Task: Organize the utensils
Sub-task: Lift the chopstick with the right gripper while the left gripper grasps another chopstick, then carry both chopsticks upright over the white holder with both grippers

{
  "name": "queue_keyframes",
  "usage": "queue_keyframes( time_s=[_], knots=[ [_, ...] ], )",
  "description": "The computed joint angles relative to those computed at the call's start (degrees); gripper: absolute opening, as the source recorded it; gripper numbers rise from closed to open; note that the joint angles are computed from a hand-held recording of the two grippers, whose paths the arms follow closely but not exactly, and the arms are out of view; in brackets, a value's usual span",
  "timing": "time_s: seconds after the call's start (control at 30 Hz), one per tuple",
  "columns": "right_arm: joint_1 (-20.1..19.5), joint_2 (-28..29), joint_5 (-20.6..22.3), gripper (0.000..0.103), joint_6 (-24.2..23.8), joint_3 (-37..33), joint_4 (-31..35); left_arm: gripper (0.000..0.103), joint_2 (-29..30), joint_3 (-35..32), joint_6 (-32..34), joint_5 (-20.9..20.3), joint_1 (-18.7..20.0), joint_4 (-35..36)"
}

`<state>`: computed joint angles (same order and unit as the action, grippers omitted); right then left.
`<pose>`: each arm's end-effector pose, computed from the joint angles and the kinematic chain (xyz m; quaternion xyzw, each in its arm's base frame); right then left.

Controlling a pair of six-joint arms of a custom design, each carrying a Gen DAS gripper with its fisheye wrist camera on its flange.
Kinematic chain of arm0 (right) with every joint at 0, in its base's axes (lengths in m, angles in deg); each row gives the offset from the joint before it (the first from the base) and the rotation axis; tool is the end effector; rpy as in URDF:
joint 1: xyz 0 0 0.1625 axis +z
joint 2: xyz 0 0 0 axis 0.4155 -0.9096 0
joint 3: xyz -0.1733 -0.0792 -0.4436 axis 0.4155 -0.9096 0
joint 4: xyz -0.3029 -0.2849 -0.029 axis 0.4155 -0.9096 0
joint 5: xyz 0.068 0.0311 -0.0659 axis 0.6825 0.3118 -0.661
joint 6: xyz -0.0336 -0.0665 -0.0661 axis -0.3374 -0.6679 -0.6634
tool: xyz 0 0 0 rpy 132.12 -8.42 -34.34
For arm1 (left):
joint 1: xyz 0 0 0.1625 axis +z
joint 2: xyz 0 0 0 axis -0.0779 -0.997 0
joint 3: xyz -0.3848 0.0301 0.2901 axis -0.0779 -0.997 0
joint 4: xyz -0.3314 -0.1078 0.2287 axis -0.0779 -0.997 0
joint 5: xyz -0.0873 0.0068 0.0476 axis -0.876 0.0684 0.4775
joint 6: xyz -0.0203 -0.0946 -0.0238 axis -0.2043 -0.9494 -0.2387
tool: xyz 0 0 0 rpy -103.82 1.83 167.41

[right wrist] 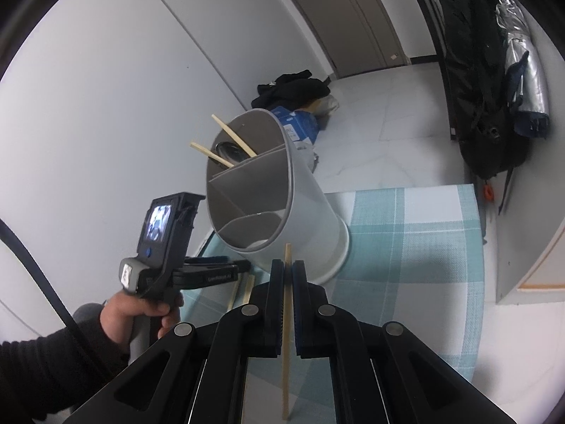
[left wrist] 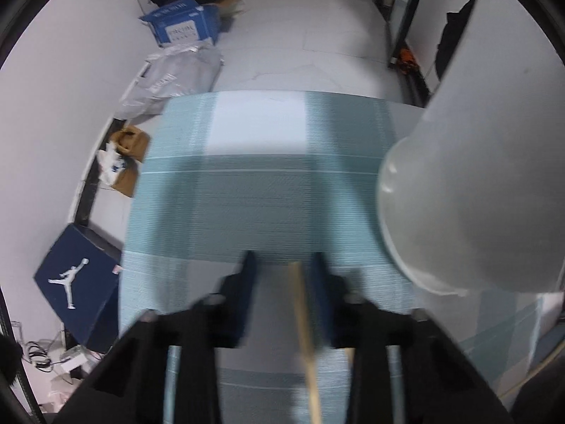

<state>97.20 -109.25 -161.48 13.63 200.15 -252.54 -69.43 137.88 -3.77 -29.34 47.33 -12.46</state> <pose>0.3369 -0.3218 0.0438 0.2764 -0.9369 0.2125 0.0280 -0.0454 -0.3199 0.3018 -0.0297 0.9019 -0.1765 0.3932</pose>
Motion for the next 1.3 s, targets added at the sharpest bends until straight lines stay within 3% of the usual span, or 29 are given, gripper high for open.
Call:
queue_keyframes(
  time_s=[0.07,0.2,0.33,0.63,0.83,1.13,1.3],
  knots=[
    [0.17,-0.12,0.04,0.004,-0.19,-0.15,-0.02,0.004,0.07,0.02,-0.26,-0.99,0.01,-0.88],
    [0.55,-0.2,-0.07,0.004,-0.48,-0.38,-0.44,0.003,-0.94,-0.06,-2.23,-1.86,0.19,-1.84],
    [1.41,0.03,-0.87,0.004,-0.71,-0.4,-1.32,0.003,-4.47,0.12,-5.97,-0.62,-2.89,-0.28],
    [4.82,1.9,-4.55,0.004,-2.03,-0.39,-5.27,0.003,-15.3,-0.74,-20.97,5.34,-19.78,13.29],
    [8.45,4.06,-9.47,0.004,-2.78,-0.48,-9.78,0.003,-20.87,-1.53,-30.62,5.59,-30.67,24.98],
    [12.9,5.83,-15.02,0.004,-2.88,-1.56,-11.6,0.003,-24.57,-2.8,-39.75,5.14,-41.05,38.54],
    [14.25,6.33,-16.86,0.004,-2.47,-1.79,-11.71,0.003,-24.28,-3.6,-41.59,3.38,-44.15,42.64]
  ],
)
